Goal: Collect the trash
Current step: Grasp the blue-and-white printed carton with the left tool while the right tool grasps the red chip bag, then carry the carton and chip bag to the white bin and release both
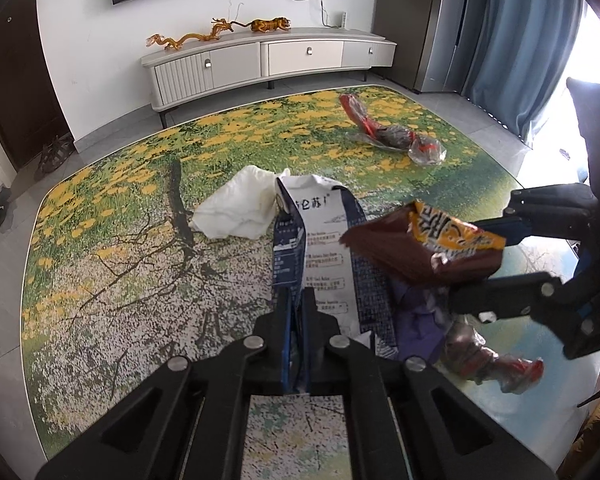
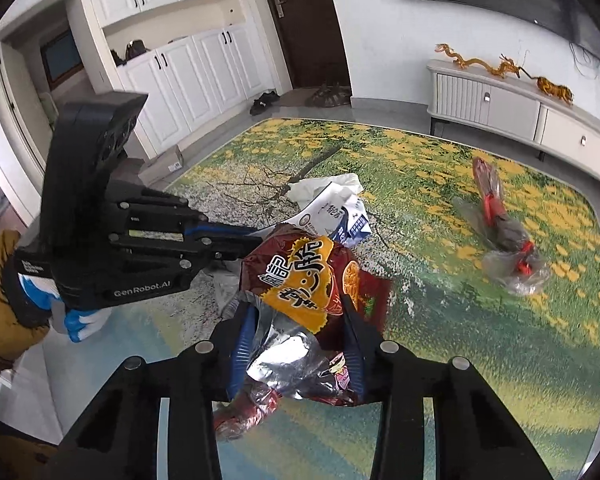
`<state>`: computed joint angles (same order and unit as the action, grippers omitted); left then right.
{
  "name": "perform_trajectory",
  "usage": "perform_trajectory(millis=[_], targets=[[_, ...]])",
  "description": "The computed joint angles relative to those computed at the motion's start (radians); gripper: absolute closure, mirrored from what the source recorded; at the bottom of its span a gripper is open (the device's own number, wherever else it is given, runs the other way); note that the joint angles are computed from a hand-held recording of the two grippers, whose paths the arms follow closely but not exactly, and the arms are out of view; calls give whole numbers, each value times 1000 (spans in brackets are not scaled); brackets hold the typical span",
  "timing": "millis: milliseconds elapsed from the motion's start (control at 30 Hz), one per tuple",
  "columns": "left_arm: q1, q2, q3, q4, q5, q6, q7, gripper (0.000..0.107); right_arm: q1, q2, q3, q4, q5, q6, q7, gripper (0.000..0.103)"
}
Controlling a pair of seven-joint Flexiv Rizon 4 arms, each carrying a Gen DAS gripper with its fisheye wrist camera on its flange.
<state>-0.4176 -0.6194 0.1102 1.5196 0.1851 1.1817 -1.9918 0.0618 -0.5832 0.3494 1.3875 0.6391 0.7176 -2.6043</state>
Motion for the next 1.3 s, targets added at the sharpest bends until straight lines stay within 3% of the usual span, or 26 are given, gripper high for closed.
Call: perform_trajectory(millis=[233,800,1067,1300], targets=[[-29,14,20,16,23,2,-57,103,-67,2,6,-35,88,-109,29,67],[-118,151,97,126,210,-6,-393,103,-157,128,-56,67,218,-94,-11,70],[-142,220,61,94,362,-78,-550,103,-237,195,-107,109,327,-120,-50,70],[-134,187,-13,-21,398,-102,-563,103,-304,228,-167,123,403,-131,-71,70]])
